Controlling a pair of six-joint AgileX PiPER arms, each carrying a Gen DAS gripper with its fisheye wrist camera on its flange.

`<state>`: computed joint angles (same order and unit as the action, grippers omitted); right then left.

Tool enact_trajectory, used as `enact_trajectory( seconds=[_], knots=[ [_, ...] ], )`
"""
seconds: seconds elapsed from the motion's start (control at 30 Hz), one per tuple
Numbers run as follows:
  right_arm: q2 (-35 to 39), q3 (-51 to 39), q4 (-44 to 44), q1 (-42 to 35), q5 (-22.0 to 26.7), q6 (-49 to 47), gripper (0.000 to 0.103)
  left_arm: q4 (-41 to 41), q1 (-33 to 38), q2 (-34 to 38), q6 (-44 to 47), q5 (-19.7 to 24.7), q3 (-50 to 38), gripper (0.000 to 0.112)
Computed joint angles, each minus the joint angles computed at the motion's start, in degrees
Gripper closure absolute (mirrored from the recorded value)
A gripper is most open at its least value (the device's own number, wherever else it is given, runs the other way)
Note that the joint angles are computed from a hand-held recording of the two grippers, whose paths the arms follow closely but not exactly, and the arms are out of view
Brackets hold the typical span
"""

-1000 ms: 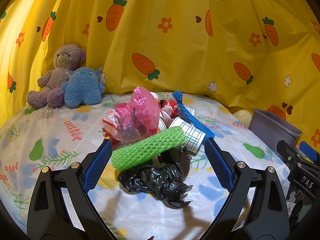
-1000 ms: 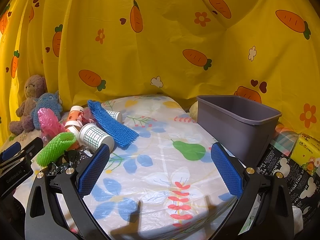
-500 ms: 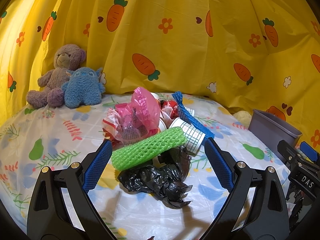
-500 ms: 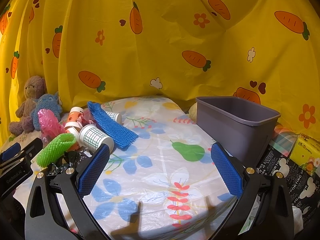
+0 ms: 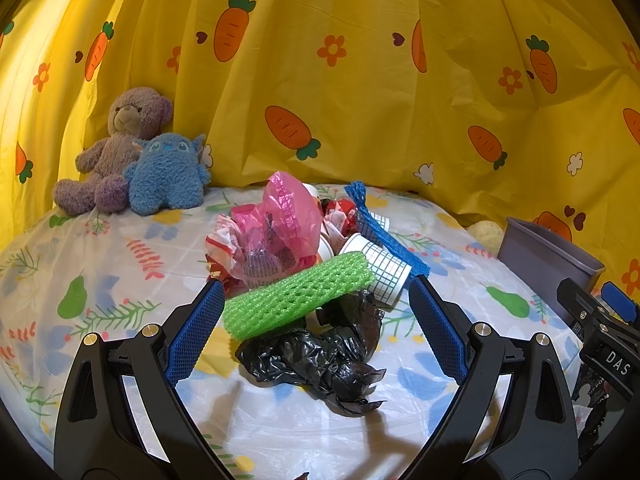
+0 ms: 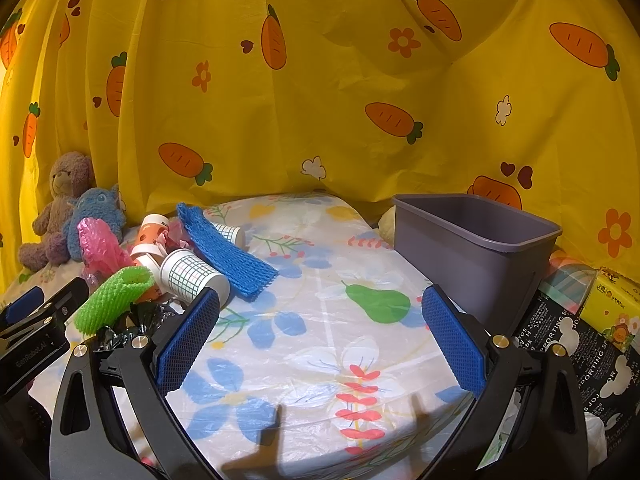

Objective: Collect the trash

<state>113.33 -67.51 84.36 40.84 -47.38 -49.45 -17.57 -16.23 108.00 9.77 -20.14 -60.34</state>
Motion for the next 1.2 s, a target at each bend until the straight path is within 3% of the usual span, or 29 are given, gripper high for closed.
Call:
enact_trajectory(
  seconds=[1.2],
  knots=[
    [0.2, 0.0, -0.3, 0.1, 0.0, 0.8, 0.005, 0.9, 0.1, -0.1, -0.8, -0.4, 0.4, 0.021]
  ],
)
